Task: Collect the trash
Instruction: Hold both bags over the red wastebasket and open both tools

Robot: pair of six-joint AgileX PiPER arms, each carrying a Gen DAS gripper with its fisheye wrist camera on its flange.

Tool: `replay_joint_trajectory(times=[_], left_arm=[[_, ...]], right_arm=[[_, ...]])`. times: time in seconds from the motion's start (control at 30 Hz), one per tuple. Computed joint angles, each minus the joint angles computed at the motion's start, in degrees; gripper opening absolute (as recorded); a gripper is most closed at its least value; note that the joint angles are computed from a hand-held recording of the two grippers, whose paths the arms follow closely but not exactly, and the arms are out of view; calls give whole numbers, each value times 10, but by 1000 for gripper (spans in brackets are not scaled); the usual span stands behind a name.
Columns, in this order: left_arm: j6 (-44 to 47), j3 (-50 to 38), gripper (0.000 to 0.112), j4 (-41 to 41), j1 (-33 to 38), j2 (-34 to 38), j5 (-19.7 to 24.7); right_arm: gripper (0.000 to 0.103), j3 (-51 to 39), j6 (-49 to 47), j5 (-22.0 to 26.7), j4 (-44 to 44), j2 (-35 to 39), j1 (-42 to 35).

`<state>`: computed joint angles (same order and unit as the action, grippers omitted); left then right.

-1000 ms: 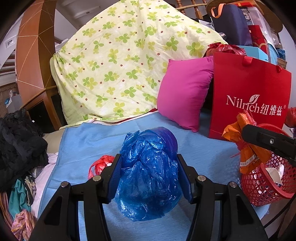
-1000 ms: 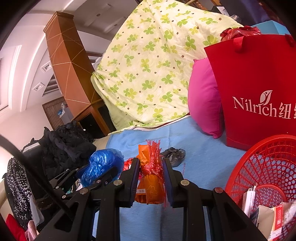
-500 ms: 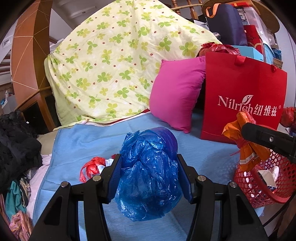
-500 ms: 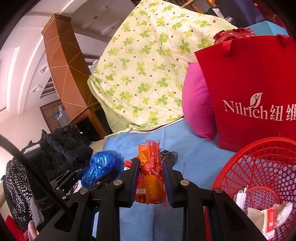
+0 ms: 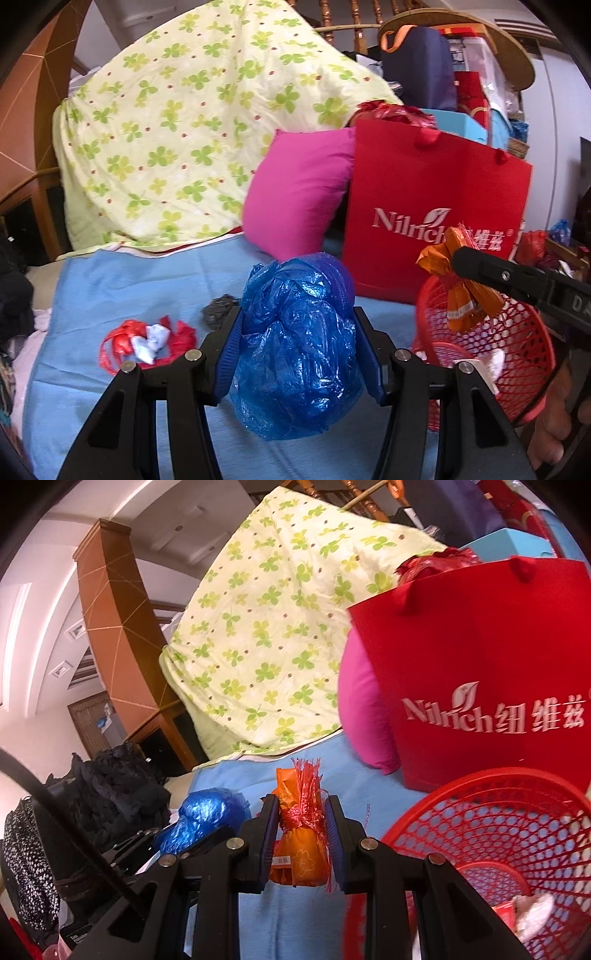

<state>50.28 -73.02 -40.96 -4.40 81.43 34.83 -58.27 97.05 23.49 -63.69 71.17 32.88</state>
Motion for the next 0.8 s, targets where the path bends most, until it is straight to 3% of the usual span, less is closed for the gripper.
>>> replay_joint_trajectory(times=[0.27, 0.47, 0.8], left_arm=[[62, 19, 59, -79, -25, -11, 24], [94, 47, 60, -104, -75, -31, 9], [35, 47, 60, -60, -181, -10, -21]], right_arm=[[27, 59, 0, 2, 12, -73, -60], [27, 103, -18, -15, 49, -132, -123], [28, 148, -163, -73, 233, -181, -233]])
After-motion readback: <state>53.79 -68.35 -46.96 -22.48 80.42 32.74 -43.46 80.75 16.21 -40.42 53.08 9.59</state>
